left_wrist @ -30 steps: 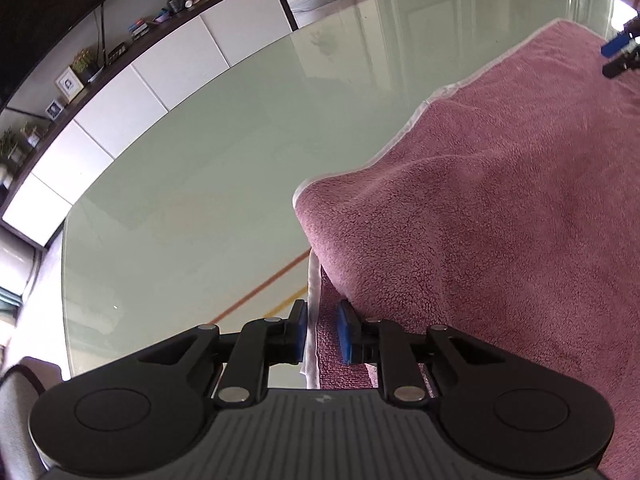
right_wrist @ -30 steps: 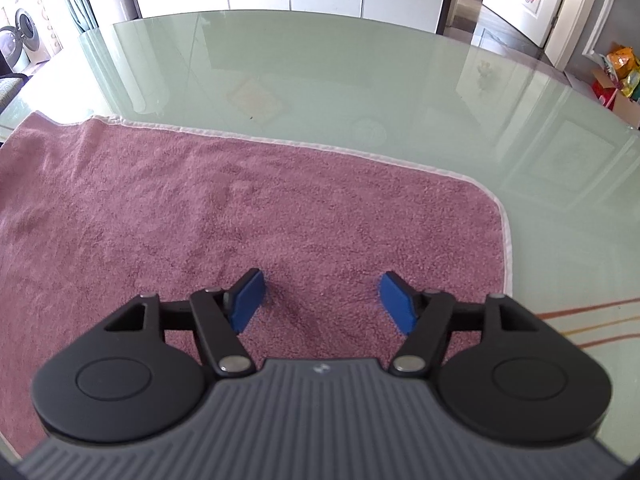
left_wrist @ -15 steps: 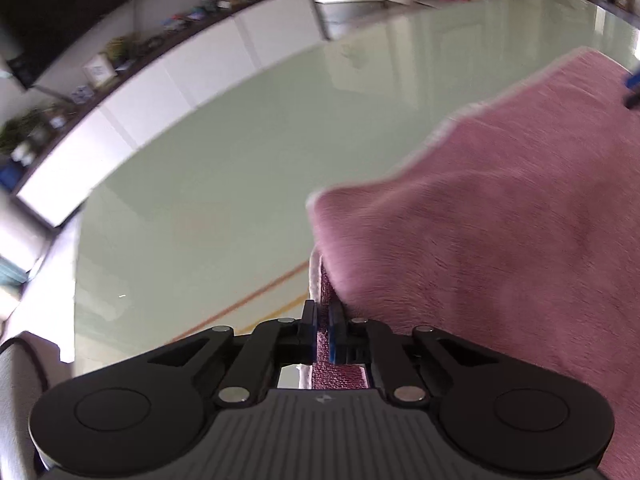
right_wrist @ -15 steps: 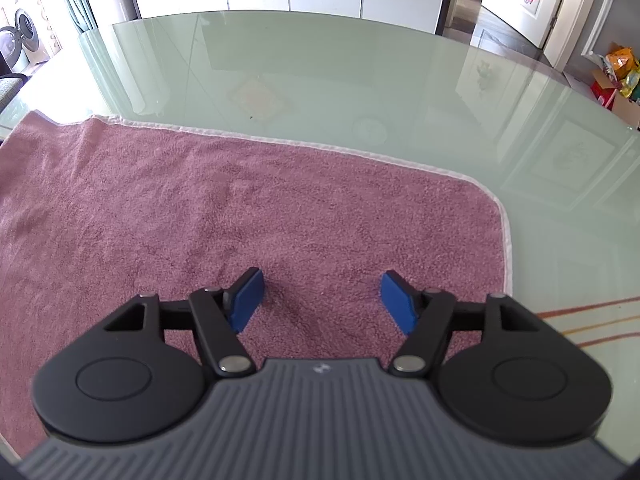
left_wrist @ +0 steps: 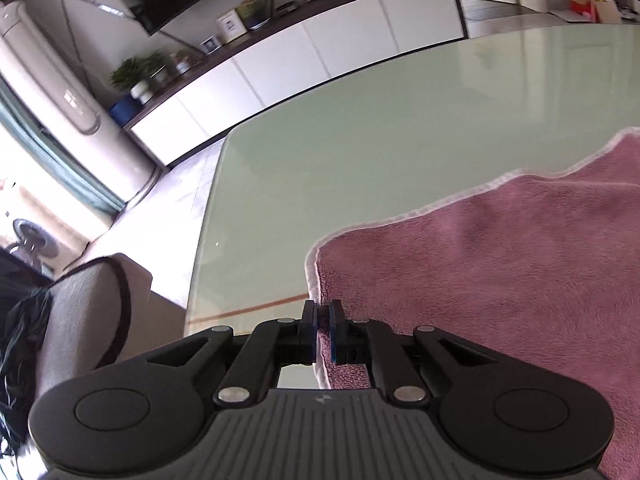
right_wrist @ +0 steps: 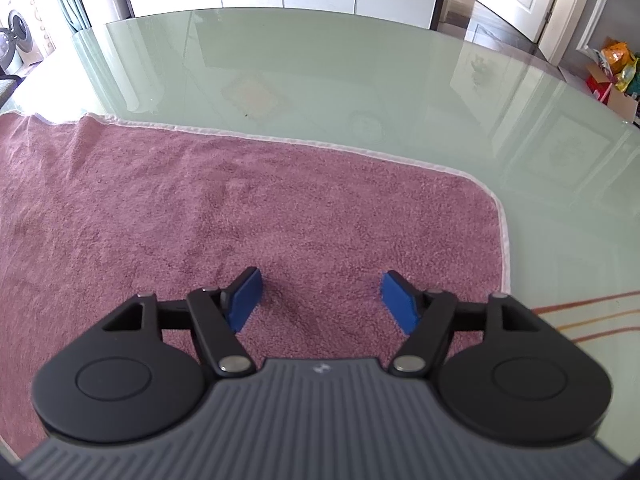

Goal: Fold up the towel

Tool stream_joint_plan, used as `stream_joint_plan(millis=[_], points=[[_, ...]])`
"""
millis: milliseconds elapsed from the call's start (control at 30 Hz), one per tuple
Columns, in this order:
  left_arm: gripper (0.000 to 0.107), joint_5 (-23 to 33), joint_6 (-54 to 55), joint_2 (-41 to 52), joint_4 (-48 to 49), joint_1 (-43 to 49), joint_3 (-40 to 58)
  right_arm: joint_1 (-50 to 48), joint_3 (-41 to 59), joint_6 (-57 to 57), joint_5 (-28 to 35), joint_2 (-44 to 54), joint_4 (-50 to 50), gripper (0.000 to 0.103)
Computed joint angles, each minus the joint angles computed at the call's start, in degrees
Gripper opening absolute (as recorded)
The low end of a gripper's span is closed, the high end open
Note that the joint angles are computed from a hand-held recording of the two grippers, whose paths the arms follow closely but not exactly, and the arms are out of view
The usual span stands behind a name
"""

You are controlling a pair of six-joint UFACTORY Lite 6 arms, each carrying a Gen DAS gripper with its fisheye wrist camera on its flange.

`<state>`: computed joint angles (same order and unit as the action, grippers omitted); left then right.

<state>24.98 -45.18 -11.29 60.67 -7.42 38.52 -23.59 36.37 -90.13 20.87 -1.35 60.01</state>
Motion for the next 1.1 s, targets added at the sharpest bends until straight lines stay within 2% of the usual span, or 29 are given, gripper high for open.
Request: stream_joint_plan(millis=[100, 200, 267, 367, 500, 633, 767, 1100], points=[[0.009, 2.1, -2.2, 1.0, 1.9, -1.6, 0.5, 0.2, -0.3, -0.8, -1.1, 0.0, 1.5, 0.075], [0.012, 4.2, -5.0, 1.4, 4.0, -3.4, 0.9, 0.3, -0.6, -4.4, -2.3, 0.1, 6.3, 0.074], [0.013, 6.3, -8.0, 1.3, 6.0, -4.6, 1.0, 1.1, -1.1, -11.8, -4.9, 0.3, 15.3, 0.069], [0.015, 9.0, -11.7, 1.0, 7.9, -5.5, 1.6, 1.4, 0.2, -15.8, -5.8, 2.1, 22.2, 0.065], [0.018, 7.5, -7.2, -4.3, 2.0, -5.8, 0.5, 0.8, 5.1, -10.5, -3.4, 7.2, 19.3, 0.066], [0.019, 7.9, -2.2, -8.7, -2.3, -9.5, -1.7, 1.7, 8.3, -2.9, -4.1, 9.0, 9.8, 0.07], [0.019, 9.8, 3.8, -13.0, -8.7, -16.8, -4.5, 1.0, 9.3, -3.4, -5.7, 10.8, 10.3, 0.094], [0.022, 8.9, 4.5, -14.8, -14.3, -27.2, -9.0, -4.0, 11.0, -9.4, -3.7, 13.5, 13.5, 0.094]])
